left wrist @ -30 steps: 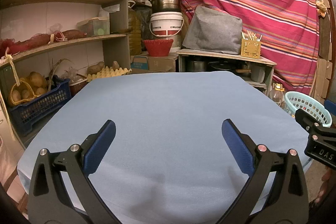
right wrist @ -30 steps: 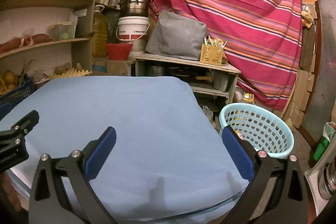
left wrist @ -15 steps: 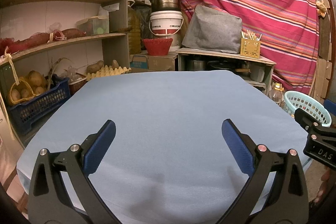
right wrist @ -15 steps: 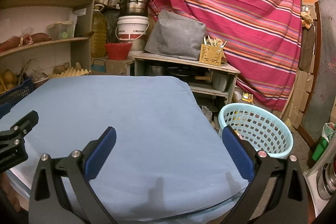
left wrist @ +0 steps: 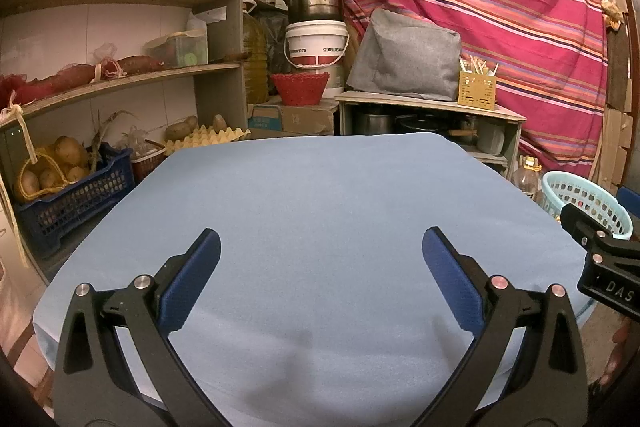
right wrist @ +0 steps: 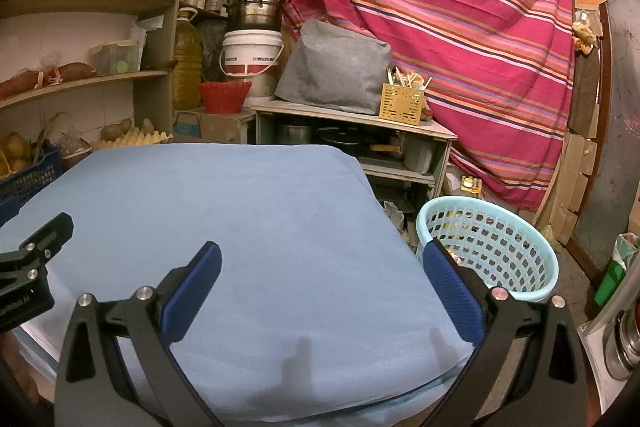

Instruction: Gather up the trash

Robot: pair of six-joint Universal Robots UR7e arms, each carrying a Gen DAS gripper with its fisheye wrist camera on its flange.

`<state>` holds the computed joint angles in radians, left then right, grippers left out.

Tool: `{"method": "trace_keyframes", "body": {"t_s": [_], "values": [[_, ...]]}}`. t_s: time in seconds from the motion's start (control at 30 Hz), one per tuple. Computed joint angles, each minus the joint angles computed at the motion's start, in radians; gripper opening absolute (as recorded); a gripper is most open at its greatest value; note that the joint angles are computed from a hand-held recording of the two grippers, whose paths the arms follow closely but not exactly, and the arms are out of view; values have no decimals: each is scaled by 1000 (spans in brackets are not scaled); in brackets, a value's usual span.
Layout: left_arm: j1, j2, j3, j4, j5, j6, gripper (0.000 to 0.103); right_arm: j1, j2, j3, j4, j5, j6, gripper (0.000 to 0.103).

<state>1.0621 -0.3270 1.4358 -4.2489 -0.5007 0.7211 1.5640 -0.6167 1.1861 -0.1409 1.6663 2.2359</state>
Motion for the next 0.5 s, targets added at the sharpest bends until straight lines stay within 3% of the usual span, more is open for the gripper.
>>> {"method": "trace_keyframes", "body": {"t_s": [0.5], "values": [[1, 0, 0, 0, 0, 4, 98, -6, 4, -14, 17, -2, -2, 98]]}}
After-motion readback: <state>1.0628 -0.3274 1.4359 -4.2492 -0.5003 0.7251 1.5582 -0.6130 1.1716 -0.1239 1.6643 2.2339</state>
